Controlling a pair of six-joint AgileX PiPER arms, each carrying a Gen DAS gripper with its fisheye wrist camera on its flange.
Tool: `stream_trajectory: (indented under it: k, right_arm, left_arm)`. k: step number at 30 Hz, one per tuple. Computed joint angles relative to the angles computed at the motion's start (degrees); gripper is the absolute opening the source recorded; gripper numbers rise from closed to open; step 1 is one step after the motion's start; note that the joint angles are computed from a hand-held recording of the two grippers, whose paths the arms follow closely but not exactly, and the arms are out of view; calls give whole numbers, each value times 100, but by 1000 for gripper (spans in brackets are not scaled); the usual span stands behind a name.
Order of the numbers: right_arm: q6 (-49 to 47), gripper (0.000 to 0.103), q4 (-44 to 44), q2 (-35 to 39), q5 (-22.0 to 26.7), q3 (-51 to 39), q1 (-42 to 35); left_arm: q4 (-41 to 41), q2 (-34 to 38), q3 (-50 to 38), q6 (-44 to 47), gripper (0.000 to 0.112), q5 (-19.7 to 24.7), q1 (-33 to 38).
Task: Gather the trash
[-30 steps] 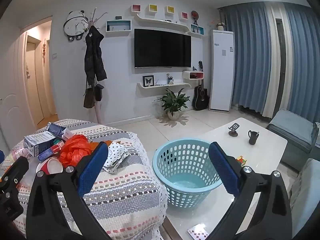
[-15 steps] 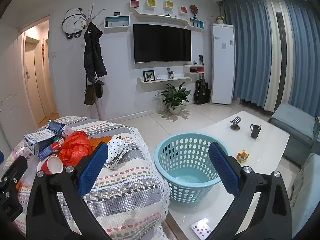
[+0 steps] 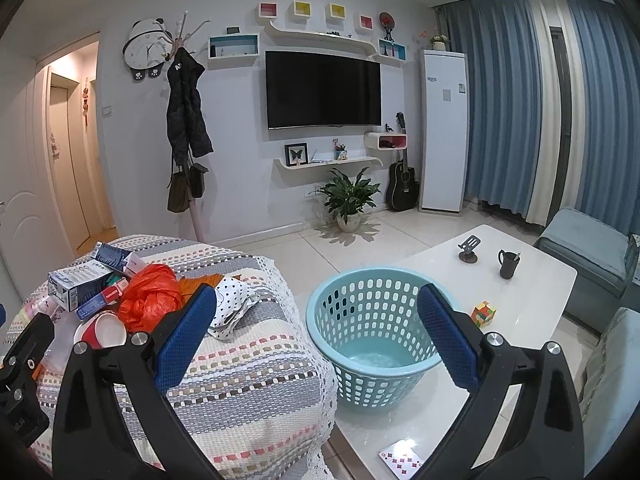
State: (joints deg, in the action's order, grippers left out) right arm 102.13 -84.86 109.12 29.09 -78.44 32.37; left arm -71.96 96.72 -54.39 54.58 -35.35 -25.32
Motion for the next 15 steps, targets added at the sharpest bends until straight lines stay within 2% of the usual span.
stream_trajectory:
  k: [4, 8, 15]
  right_arm:
    - [-36, 96, 46, 6, -1, -2, 5]
    - [-49, 96, 81, 10, -2, 2, 10]
    - [-96, 96, 72, 45, 51, -22, 39]
  left_arm:
    - [-17, 1, -13, -3, 96, 33, 3]
    - [-202, 89, -63, 205, 96, -237, -123]
    - [-167, 89, -47, 191, 96, -232, -101]
